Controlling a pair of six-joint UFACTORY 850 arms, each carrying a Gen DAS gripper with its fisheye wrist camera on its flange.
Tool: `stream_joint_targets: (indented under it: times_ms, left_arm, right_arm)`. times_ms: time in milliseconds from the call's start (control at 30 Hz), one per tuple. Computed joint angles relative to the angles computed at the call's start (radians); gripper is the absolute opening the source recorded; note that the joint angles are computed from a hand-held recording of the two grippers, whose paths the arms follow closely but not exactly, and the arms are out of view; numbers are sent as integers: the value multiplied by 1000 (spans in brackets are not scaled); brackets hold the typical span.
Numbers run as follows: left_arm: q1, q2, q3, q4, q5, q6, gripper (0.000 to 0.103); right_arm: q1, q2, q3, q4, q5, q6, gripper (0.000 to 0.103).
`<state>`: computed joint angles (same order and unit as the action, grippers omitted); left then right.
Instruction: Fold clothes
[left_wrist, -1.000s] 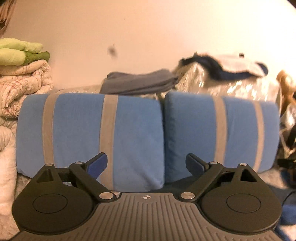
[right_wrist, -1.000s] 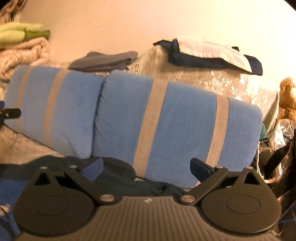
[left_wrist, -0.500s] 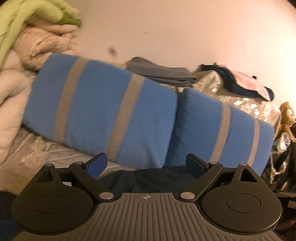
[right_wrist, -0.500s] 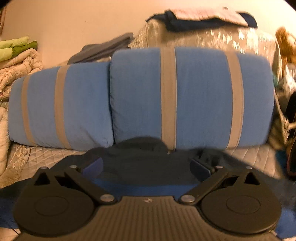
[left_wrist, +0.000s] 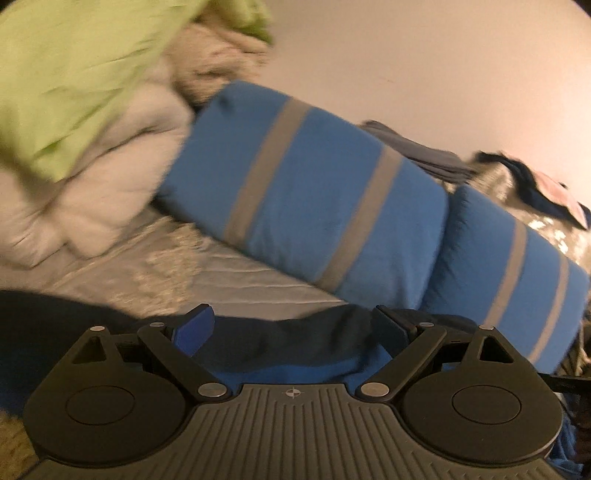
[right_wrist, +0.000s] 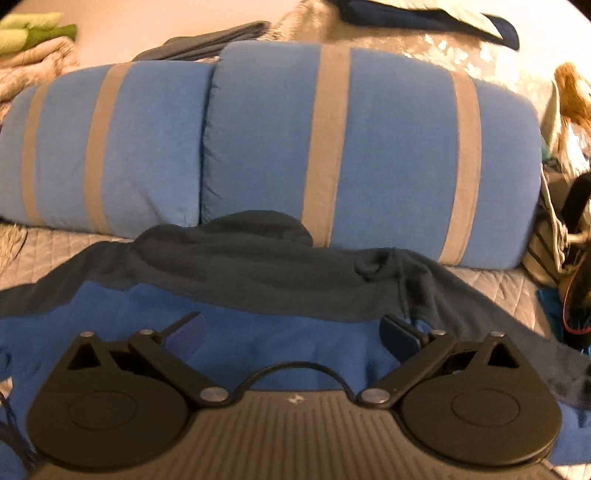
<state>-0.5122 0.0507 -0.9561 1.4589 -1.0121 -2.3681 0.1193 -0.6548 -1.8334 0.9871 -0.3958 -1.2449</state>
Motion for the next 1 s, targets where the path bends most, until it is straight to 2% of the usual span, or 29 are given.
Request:
stream_joint_targets:
  times_ms: [67,133,200,333,367,467,567,633,733,833,1000]
  left_arm:
    - [-10,23,29,-27,-29,-31,93]
    - [-18,42,52,-57,-55,-54,93]
    - [-19,62,74,-64,-48,-57,93]
    - [-30,90,103,-67,-47,-50,93]
    - [-36,95,108,-62,-51,-50,93]
    - [-55,106,121,-43,-72,-45,93]
    - [-71,112,131,-34,-103,-39,94]
    - [-80,119,137,-49,-123,-40,93]
    - [-96,140,158,-80,-160,-76,93]
    - [-108,174,194,-131,-186,-171,93]
    - [-101,256,292,-168,-107,-424,93]
  right_arm:
    - [6,16,28,60,28,-91,103]
    - [9,22,40,82,24,-137,103]
    - [10,21,39,71,6,-146,103]
    - [22,-6,17,-67,1,-65,103]
    - [26,-14,10,-111,2,-35,103]
    - [38,-82,-68,-376,-41,215,103]
    - [37,-188,-198,-575,-170,481,103]
    - [15,-227,-235,-525,-227,566,103]
    - [1,-195,-159,-395,-170,456,103]
    - [13,-144,-53,-339,-59,347,103]
    - [-3,-96,63,-2,19,32,103]
